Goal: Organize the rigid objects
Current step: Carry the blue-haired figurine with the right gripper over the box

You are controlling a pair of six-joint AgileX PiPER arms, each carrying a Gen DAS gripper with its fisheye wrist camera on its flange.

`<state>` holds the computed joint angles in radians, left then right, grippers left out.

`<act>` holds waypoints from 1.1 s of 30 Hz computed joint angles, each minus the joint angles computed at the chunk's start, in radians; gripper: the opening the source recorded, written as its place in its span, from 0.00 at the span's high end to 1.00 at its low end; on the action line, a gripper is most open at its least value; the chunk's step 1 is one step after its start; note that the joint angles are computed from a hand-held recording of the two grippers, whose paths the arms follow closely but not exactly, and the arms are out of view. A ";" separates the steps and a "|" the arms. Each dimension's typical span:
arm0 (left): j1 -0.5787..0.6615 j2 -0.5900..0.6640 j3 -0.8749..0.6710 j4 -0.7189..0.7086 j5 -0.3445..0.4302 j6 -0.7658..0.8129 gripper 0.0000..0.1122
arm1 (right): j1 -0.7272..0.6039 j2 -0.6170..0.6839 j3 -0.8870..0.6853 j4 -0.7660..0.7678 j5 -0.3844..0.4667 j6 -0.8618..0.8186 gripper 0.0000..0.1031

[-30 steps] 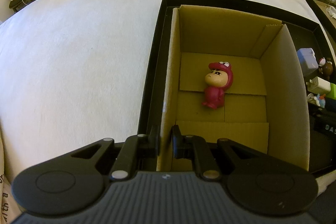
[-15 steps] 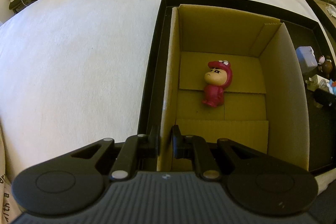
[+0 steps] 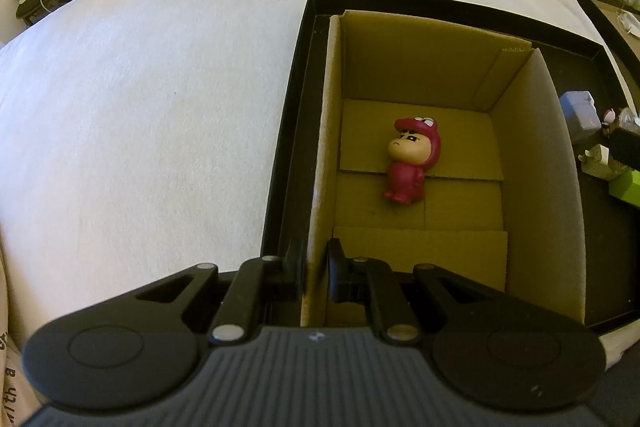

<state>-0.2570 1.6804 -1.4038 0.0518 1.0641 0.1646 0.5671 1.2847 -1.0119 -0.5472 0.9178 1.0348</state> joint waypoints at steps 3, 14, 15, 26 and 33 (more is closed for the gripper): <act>0.001 -0.003 0.001 -0.001 -0.001 0.002 0.90 | 0.009 0.015 -0.024 -0.005 0.004 -0.002 0.43; -0.006 -0.012 0.013 0.004 -0.009 0.002 0.91 | 0.030 0.068 -0.090 -0.017 0.008 -0.013 0.43; -0.004 -0.012 0.013 0.002 -0.010 0.004 0.91 | 0.032 0.072 -0.096 -0.017 0.009 -0.016 0.43; 0.019 -0.004 0.000 -0.031 0.000 0.030 0.91 | 0.047 0.128 -0.149 -0.015 -0.004 -0.045 0.43; 0.022 -0.005 0.002 -0.036 -0.003 0.035 0.91 | 0.050 0.170 -0.180 0.006 -0.025 -0.100 0.43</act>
<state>-0.2350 1.6755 -1.4014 0.0160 1.0614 0.1992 0.6175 1.4543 -1.1920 -0.5411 0.8924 0.9344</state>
